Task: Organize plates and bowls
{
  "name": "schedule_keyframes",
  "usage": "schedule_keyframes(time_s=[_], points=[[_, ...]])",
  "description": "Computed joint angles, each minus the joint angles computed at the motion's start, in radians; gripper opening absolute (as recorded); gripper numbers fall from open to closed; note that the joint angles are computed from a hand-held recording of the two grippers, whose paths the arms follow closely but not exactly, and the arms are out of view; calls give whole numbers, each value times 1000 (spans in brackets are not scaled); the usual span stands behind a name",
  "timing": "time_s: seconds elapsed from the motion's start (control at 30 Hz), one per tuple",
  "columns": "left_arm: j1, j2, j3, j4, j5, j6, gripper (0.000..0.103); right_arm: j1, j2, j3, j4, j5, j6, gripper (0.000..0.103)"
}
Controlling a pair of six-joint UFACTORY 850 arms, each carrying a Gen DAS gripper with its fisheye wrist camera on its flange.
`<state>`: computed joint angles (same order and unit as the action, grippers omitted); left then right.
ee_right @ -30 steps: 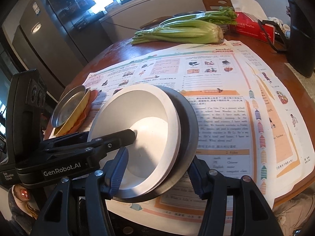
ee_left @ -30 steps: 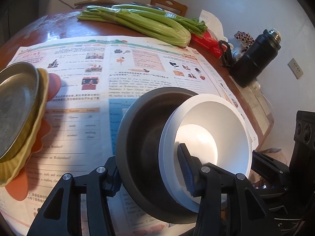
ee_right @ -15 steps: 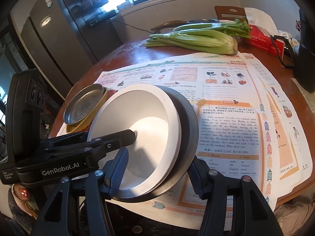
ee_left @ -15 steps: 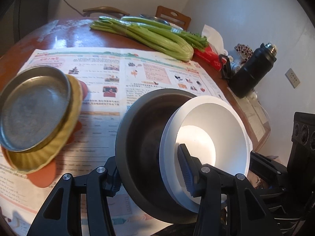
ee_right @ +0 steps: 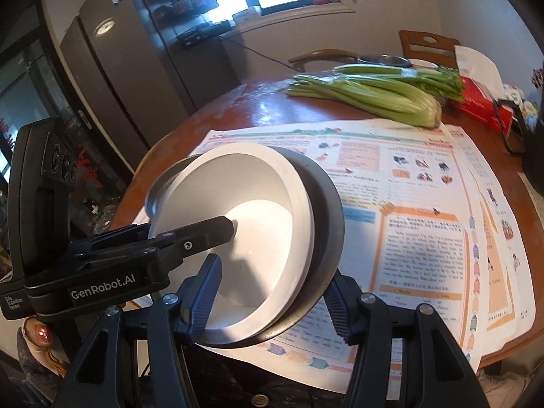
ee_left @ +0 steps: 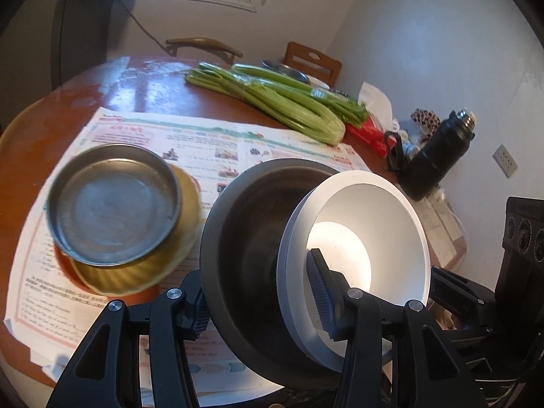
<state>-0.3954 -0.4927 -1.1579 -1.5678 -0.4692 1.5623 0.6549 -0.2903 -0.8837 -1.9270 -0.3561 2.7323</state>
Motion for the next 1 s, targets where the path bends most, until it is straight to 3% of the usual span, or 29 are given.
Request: schedule_keyframes(time_s=[0.47,1.0], points=[[60,61,40,-110,-25,96,51,19,-27,-104,119,-10,-222,58],[134,58,-53,-88,-50,87,52,7,-90,-274,209,-2,-437,58]])
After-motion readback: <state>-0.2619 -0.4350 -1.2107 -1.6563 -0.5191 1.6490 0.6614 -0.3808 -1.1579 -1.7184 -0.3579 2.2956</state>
